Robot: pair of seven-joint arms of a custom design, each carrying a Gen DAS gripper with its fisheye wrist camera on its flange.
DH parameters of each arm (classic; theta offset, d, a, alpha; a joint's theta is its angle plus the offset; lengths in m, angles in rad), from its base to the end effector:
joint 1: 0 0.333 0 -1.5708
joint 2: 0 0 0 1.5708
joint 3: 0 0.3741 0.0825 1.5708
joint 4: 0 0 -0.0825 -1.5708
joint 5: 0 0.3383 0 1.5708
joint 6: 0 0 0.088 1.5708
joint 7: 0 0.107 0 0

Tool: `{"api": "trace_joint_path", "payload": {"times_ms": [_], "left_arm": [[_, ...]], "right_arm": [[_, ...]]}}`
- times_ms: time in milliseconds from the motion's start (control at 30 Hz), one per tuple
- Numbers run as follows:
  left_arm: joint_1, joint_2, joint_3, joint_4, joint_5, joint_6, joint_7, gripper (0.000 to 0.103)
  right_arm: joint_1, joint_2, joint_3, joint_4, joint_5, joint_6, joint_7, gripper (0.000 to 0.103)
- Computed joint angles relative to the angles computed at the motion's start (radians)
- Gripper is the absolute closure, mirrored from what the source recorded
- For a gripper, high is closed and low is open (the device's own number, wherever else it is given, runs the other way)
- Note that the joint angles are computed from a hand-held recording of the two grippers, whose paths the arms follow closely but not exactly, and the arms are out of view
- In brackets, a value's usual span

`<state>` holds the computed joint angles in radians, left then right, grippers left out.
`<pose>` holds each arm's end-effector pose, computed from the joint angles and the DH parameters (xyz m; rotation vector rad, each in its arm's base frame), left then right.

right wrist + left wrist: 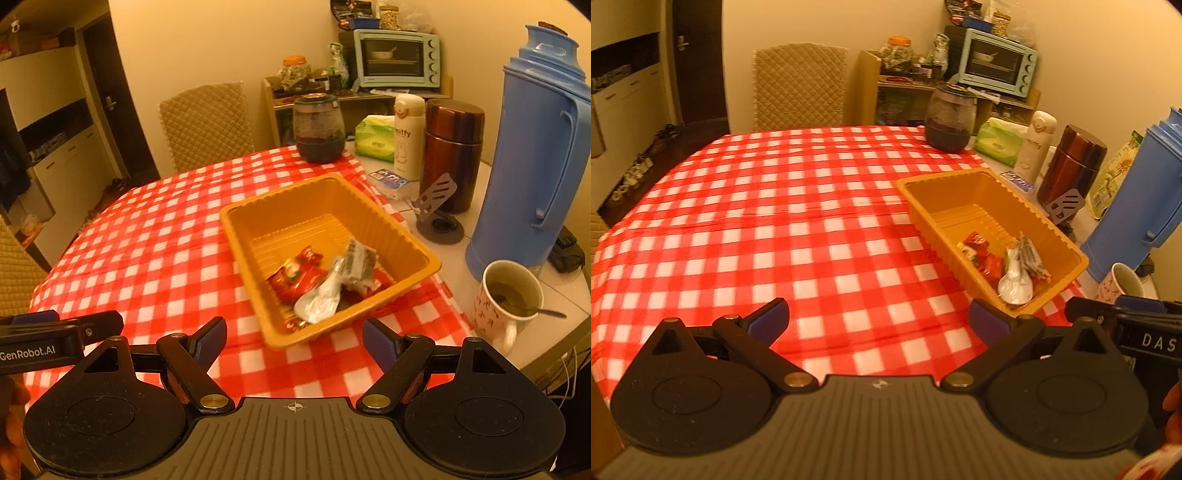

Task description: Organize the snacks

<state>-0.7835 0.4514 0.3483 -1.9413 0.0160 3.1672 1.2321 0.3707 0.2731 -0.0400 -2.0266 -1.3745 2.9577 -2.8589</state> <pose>0.5842 -0.3150 0.4415 -1.6090 1.9846 -0.9236 0.5329 0.2545 0.4356 -1.4955 1.8718 -0.5904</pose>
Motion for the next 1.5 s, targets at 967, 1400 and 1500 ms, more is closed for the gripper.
{"api": "trace_joint_path", "payload": {"times_ms": [967, 1400, 1500], "left_arm": [[-0.358, -0.114, 0.372, -0.271, -0.009, 0.039, -0.059, 0.000], [-0.356, -0.107, 0.359, -0.267, -0.061, 0.038, -0.016, 0.000], [-0.359, -0.107, 0.361, -0.267, -0.067, 0.038, -0.011, 0.000]], "right_arm": [[0.062, -0.041, 0.046, -0.060, 0.060, -0.022, -0.081, 0.023], [0.062, -0.037, 0.043, -0.064, 0.069, -0.018, -0.080, 0.023], [0.063, -0.035, 0.041, -0.063, 0.071, -0.016, -0.082, 0.022]]}}
